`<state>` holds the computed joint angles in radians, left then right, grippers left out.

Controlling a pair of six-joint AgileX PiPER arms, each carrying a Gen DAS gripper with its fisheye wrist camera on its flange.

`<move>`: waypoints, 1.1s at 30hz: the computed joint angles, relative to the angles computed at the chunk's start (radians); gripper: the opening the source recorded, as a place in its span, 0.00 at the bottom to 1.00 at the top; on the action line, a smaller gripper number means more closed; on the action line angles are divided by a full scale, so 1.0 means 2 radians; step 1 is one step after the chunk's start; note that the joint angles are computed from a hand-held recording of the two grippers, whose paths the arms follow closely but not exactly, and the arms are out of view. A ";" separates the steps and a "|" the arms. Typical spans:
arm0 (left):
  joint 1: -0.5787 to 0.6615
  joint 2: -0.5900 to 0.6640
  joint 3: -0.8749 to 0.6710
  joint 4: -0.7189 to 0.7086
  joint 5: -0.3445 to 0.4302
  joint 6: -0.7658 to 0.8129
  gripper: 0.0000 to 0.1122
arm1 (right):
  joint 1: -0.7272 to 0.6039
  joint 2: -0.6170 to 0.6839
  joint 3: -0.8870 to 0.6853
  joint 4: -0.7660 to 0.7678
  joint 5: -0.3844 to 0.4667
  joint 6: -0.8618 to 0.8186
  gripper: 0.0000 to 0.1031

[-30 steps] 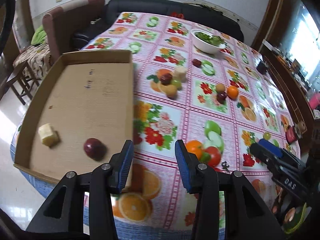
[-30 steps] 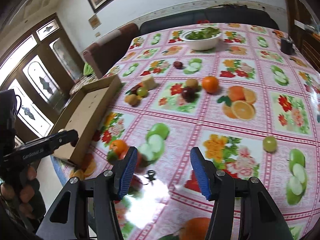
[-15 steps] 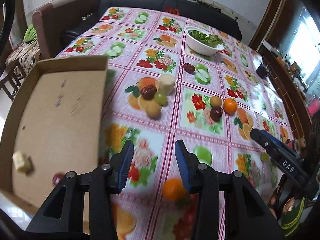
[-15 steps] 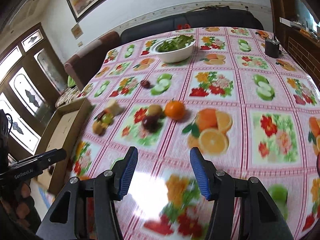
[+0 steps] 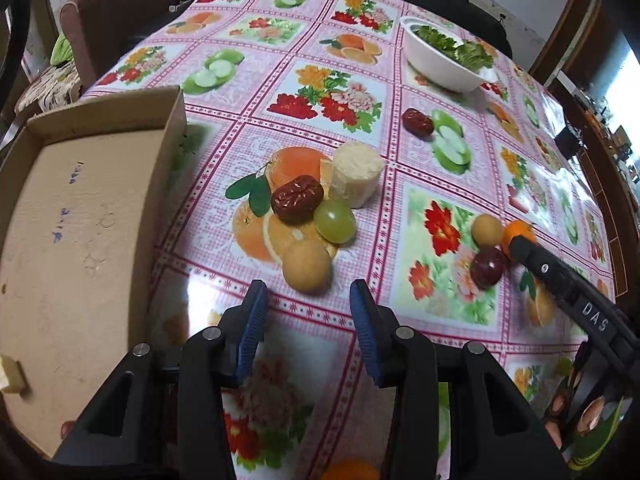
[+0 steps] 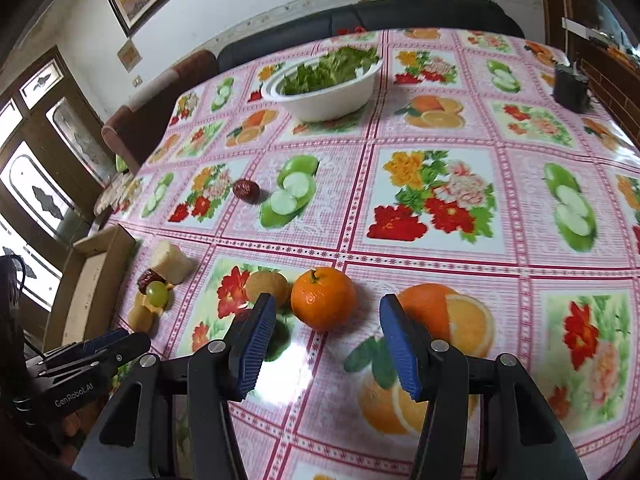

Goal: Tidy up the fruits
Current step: 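Grasp the mandarin orange on the table with the right tool, then carry the mandarin into the box and open the right tool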

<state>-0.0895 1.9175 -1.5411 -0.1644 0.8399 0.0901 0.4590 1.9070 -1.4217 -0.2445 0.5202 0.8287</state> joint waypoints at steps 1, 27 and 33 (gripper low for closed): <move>-0.002 -0.001 0.003 0.005 -0.010 -0.005 0.36 | -0.002 0.007 -0.007 0.013 0.002 -0.015 0.46; 0.018 -0.175 0.159 0.025 -0.090 0.016 0.22 | 0.114 -0.103 0.081 -0.115 -0.023 0.142 0.36; 0.052 -0.201 0.187 0.015 -0.100 0.036 0.22 | 0.146 -0.092 0.064 -0.117 -0.011 0.148 0.36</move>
